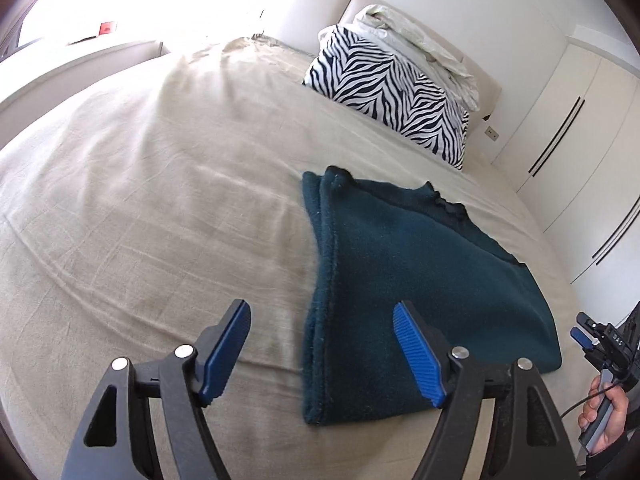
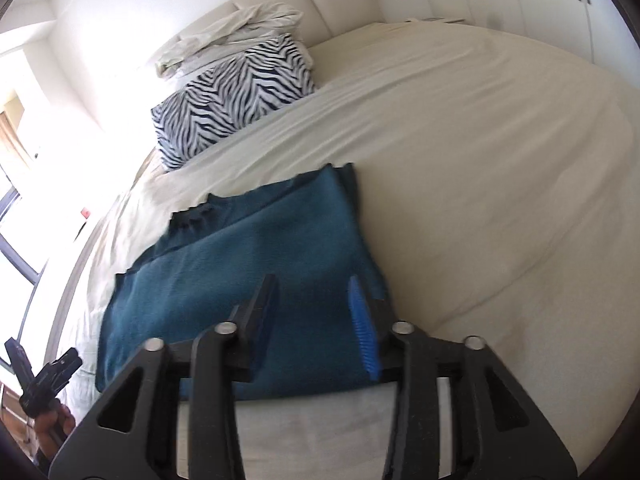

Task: Fold small clothes

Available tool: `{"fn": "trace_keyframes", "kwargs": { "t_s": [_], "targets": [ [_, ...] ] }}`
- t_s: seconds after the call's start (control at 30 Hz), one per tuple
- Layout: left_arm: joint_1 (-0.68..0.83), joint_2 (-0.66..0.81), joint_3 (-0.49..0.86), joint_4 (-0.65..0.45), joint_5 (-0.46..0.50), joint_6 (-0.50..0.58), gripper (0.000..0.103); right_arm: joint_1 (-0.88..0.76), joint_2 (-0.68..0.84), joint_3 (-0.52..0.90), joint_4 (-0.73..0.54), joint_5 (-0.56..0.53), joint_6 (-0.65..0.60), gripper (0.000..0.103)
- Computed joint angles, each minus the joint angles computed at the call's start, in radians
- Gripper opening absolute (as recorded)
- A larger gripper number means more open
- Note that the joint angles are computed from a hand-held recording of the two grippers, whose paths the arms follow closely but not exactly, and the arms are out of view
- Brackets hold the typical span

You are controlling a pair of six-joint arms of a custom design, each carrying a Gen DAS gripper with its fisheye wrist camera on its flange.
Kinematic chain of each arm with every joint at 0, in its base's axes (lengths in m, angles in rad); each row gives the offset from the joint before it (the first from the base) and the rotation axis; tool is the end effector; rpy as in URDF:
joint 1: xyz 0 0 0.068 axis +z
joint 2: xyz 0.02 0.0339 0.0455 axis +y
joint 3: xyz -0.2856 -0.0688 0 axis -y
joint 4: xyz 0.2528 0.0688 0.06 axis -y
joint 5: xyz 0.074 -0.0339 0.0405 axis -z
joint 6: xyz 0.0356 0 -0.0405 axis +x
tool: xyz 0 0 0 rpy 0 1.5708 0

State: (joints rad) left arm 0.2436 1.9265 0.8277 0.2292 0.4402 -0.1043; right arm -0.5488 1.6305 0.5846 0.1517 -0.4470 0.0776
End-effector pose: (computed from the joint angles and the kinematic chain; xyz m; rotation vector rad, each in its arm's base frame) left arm 0.3495 0.0712 0.1022 -0.2197 2.3734 -0.4697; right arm 0.2487 -0.1340 0.1272 0.5493 2.3105 0.3288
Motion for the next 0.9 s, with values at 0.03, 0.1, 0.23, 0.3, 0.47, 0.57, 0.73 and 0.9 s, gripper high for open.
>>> {"fn": "trace_keyframes", "kwargs": {
  "t_s": [0.03, 0.1, 0.23, 0.3, 0.47, 0.57, 0.73, 0.9],
  "targets": [
    [0.002, 0.043, 0.052, -0.055, 0.004, -0.002, 0.077, 0.037, 0.014, 0.002, 0.030, -0.013, 0.026, 0.074],
    [-0.005, 0.104, 0.121, -0.122, 0.005, -0.003, 0.077, 0.103, 0.073, 0.028, 0.057, -0.051, 0.073, 0.074],
    [-0.010, 0.143, 0.205, -0.203, 0.103, -0.017, 0.083, 0.203, 0.186, 0.090, 0.087, -0.199, 0.243, 0.074],
    [-0.025, 0.172, 0.270, -0.284, 0.131, -0.010, 0.083, 0.252, 0.217, 0.098, 0.160, -0.274, 0.320, 0.073],
    [-0.027, 0.234, 0.386, -0.450, 0.226, 0.004, 0.083, 0.368, 0.315, 0.208, 0.204, -0.359, 0.468, 0.072],
    [0.011, 0.275, 0.434, -0.515, 0.323, -0.016, 0.082, 0.436, 0.378, 0.302, 0.178, -0.376, 0.516, 0.072],
    [0.039, 0.339, 0.520, -0.674, 0.446, -0.010, 0.066, 0.550, 0.522, 0.479, 0.142, -0.403, 0.599, 0.072],
    [0.063, 0.389, 0.542, -0.697, 0.492, -0.029, 0.023, 0.651, 0.678, 0.657, 0.098, -0.416, 0.669, 0.072]
  ]
}}
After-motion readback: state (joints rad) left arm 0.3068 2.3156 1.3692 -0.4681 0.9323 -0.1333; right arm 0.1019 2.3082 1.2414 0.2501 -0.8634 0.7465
